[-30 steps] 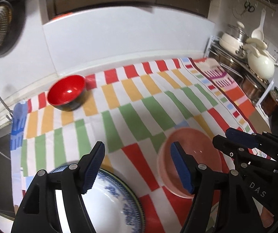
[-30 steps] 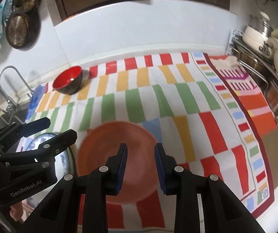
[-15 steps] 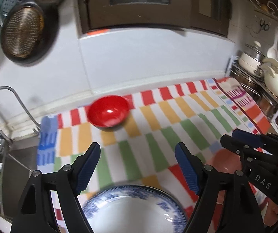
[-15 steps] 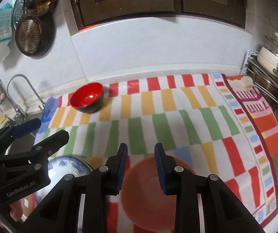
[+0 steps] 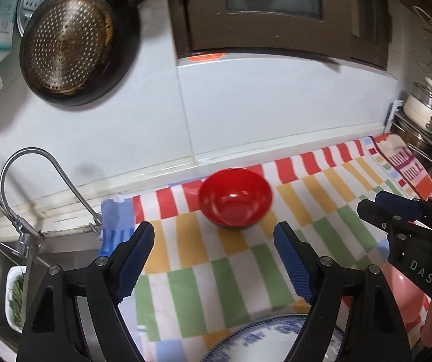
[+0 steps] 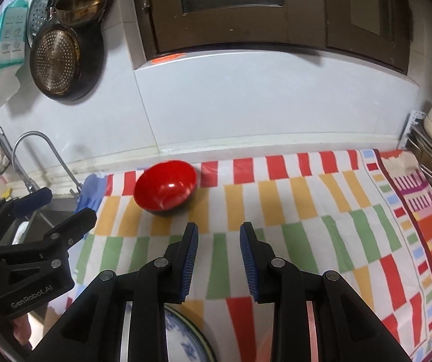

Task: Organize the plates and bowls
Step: 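Move both grippers toward the red bowl beside the sink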

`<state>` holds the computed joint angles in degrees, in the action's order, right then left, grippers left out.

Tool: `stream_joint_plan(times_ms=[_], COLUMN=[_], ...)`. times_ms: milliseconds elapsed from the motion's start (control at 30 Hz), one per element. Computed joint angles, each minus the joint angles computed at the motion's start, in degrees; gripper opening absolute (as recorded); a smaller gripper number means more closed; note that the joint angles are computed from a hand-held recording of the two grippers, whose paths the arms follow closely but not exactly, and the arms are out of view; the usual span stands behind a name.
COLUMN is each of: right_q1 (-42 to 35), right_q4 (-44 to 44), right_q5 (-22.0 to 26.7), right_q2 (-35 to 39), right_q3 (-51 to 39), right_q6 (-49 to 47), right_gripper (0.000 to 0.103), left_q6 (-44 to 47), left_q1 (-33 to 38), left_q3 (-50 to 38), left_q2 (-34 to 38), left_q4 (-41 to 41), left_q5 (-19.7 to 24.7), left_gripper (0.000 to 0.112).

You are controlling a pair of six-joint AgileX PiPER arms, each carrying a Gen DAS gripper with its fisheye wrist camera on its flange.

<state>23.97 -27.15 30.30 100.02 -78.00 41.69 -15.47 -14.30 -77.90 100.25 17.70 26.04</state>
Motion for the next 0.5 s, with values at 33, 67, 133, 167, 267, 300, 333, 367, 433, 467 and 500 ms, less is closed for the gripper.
stream_joint_plan(times_ms=[33, 67, 133, 167, 267, 300, 333, 367, 433, 467, 500], right_q1=[0.3, 0.6, 0.8, 0.9, 1.3, 1.4, 1.4, 1.4, 1.2, 1.1, 1.1], right_q4=[-0.4, -0.5, 0.4, 0.8, 0.9, 1.0, 1.1, 1.5, 3.3, 3.9, 4.2], right_q5=[0.5, 0.8, 1.8, 2.2, 4.0, 5.0, 5.6, 6.2, 7.2, 8.0, 8.6], right_q2=[1.0, 2.4, 4.9, 6.0, 9.8, 11.1, 12.3, 13.4, 15.9, 17.4, 18.3], right_q3=[-1.2, -2.8, -5.8, -7.3, -11.8, -13.4, -14.7, -16.0, -19.2, -21.2, -22.3], right_q6=[0.5, 0.9, 1.0, 1.0, 1.9, 2.1, 2.4, 2.5, 1.7, 1.6, 1.6], right_gripper=[0.03, 0.03, 0.03, 0.03, 0.03, 0.03, 0.03, 0.03, 0.03, 0.03, 0.03], left_q6=[1.2, 2.1, 3.9, 4.8, 8.1, 9.3, 10.6, 12.5, 16.0, 17.2, 18.0], left_q1=[0.8, 1.4, 2.7, 3.4, 5.0, 5.4, 5.8, 6.2, 7.1, 7.4, 7.6], left_q3=[-0.6, -0.9, -1.7, -2.2, -4.2, -5.0, -6.1, -7.3, -9.9, -11.0, -12.9], left_q2=[0.8, 1.3, 2.7, 3.5, 6.1, 7.1, 8.4, 9.7, 12.3, 13.5, 15.2], left_q4=[-0.9, -1.6, -2.8, -3.5, -6.4, -7.5, -8.7, -10.3, -13.2, -14.2, -14.6], left_q5=[0.0, -0.3, -0.9, -1.4, -1.8, -1.7, -1.6, -1.4, -0.8, -0.6, 0.1], left_gripper=[0.081, 0.081, 0.081, 0.081, 0.081, 0.081, 0.081, 0.081, 0.081, 0.081, 0.081])
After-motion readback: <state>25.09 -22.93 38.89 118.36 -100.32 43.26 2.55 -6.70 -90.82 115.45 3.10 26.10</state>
